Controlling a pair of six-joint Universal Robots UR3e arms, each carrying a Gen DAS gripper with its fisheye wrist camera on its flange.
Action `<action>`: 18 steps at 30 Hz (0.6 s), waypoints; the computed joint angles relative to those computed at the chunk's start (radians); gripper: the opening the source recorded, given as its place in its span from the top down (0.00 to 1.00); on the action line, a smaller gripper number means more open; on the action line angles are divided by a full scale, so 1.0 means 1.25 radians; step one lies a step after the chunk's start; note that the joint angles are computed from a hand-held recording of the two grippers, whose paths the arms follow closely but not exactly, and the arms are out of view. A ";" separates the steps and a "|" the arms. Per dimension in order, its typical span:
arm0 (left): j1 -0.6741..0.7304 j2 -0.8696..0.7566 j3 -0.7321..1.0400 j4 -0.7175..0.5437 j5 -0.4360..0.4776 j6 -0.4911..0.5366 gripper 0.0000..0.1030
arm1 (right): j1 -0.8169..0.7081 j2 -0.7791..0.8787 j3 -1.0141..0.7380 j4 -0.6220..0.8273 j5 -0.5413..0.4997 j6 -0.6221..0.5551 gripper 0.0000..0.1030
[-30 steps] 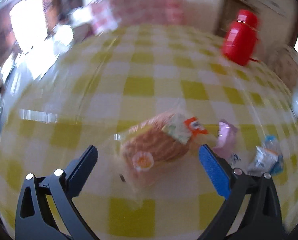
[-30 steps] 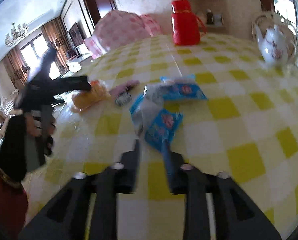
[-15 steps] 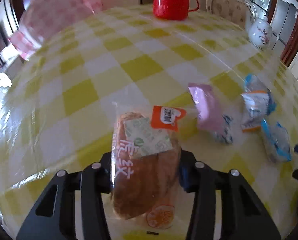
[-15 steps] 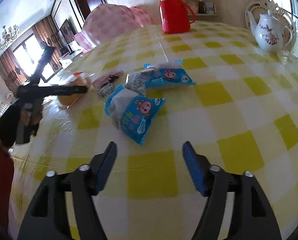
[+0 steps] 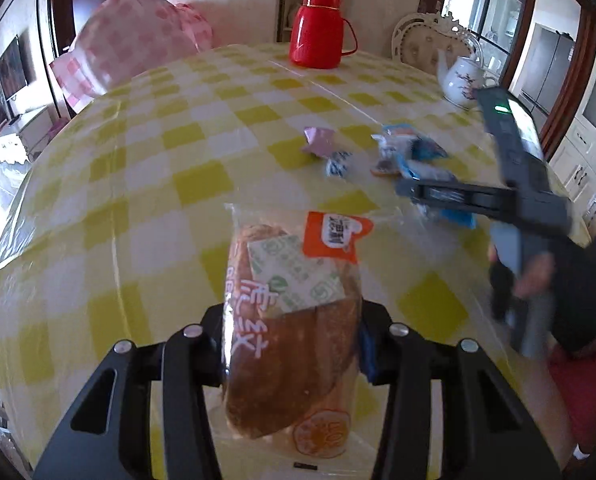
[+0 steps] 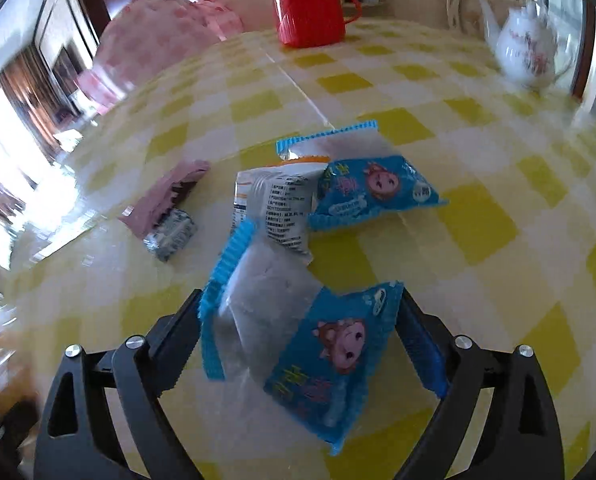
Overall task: Organize snacks
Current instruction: 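Grasp the bread loaf bag with the left gripper while the right gripper grasps the blue cartoon packet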
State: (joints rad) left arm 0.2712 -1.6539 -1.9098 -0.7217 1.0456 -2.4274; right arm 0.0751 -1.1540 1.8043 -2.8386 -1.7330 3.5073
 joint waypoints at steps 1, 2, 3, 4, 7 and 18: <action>0.017 0.030 -0.028 -0.012 -0.008 0.017 0.54 | 0.007 -0.016 0.033 -0.027 -0.015 -0.006 0.45; 0.045 0.079 -0.070 -0.034 -0.022 0.044 0.54 | -0.002 -0.046 0.083 -0.063 -0.001 -0.009 0.46; 0.072 0.124 -0.104 -0.061 -0.035 0.071 0.54 | -0.012 -0.083 0.145 -0.108 0.019 -0.020 0.47; 0.089 0.151 -0.123 -0.082 -0.043 0.089 0.54 | -0.018 -0.126 0.211 -0.152 0.033 -0.037 0.47; 0.155 0.255 -0.190 -0.182 -0.074 0.164 0.54 | -0.039 -0.248 0.357 -0.214 0.095 -0.080 0.47; 0.259 0.603 -0.372 -0.457 -0.079 0.317 0.54 | 0.082 -0.607 0.611 -0.139 0.052 -0.075 0.47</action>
State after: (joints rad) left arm 0.5946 -0.8998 -2.3746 -1.2929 0.9464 -2.0313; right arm 0.1775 -1.9126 2.5684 -3.0118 -1.6681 3.4132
